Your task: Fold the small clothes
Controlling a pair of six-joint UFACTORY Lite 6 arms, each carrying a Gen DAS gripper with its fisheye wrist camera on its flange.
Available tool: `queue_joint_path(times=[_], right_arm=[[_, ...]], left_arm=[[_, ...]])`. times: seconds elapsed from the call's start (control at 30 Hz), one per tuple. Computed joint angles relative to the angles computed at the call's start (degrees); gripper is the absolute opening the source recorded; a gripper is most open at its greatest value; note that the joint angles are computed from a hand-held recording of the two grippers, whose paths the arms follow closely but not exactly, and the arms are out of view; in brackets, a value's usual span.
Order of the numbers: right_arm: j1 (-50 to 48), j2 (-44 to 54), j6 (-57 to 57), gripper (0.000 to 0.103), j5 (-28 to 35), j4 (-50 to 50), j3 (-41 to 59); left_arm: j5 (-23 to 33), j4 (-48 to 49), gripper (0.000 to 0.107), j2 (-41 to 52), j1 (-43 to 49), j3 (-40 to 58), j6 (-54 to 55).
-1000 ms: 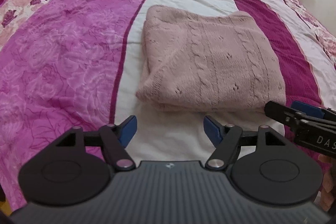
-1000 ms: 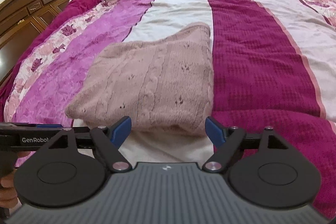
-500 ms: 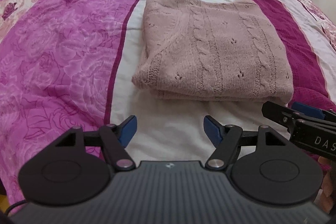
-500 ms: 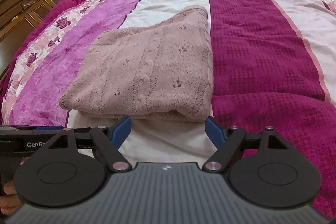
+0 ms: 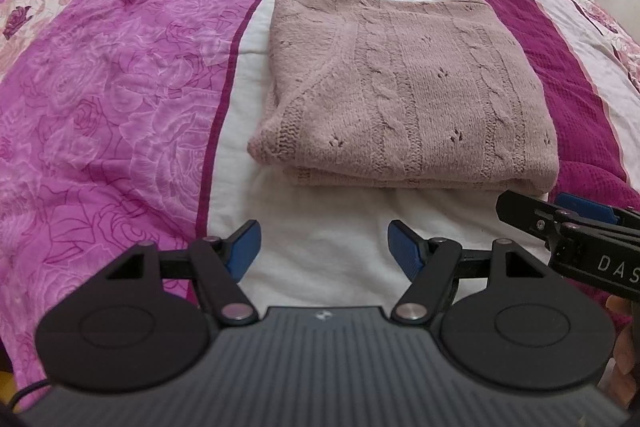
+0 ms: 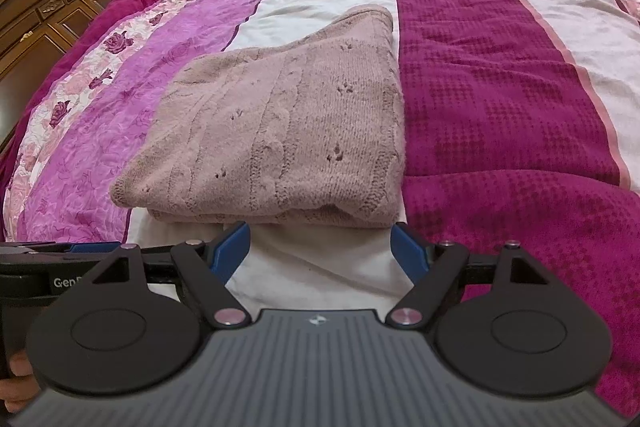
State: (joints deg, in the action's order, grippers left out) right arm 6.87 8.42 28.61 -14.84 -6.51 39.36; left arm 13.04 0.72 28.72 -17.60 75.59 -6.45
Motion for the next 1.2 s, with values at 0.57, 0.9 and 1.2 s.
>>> queue_joint_path(times=[0.57,0.9,1.2], right_arm=[[-0.1,0.1,0.5,0.083,-0.1,-0.6,0.0],[0.4,0.1,-0.1,0.083,-0.3,0.3,-0.3],[0.3,0.2,0.8,0.083,0.0,-0.7,-0.1]], left_arm=[[0.1,0.5,0.072,0.0,-0.3,0.0,-0.6],[0.1,1.3,0.072,0.0,-0.5,0.0,-1.4],[0.2,1.3,0.072,0.0,-0.5,0.2,-1.4]])
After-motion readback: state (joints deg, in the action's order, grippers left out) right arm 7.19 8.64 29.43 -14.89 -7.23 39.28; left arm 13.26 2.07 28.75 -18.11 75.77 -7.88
